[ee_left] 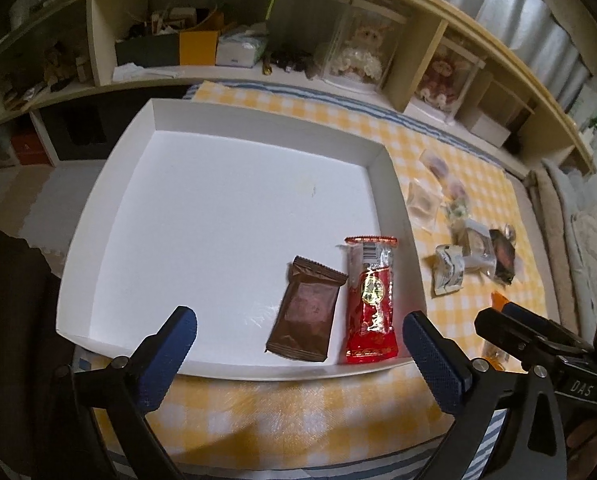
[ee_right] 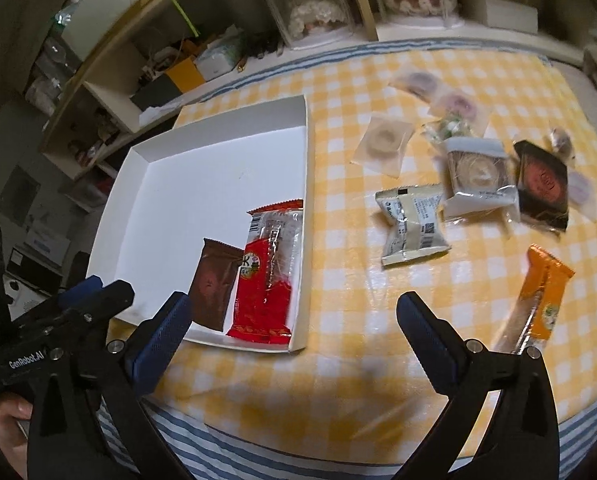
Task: Organize snacks
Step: 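Withdraw both tools from the tray toward the remaining snacks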
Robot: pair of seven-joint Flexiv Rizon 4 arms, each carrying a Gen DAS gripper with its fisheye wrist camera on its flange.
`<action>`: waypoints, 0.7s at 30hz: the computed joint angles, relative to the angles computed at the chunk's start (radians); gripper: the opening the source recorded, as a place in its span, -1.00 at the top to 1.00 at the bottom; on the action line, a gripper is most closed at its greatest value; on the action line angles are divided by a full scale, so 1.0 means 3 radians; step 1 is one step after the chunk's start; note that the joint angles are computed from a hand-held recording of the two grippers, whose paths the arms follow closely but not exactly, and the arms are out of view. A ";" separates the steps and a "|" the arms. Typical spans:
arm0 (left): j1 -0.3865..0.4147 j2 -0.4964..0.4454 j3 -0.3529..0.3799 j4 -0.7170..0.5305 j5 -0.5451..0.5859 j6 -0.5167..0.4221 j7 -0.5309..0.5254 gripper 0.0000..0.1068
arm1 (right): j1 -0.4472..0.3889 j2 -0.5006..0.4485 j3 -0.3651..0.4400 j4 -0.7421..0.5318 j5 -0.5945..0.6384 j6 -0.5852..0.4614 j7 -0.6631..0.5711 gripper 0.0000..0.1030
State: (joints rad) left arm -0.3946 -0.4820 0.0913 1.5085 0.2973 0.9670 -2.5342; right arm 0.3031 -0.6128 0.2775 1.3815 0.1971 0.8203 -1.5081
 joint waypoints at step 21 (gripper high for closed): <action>-0.0209 0.0397 -0.0003 0.0019 0.0722 0.0023 -0.0388 -0.93 | -0.0071 0.0476 -0.0118 0.0330 -0.0274 0.0337 -0.0187 -1.00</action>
State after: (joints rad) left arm -0.4574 -0.3629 0.0904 1.5143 0.5140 0.9740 -2.6504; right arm 0.2818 -0.4699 0.2421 1.4806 0.1149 0.9213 -1.5643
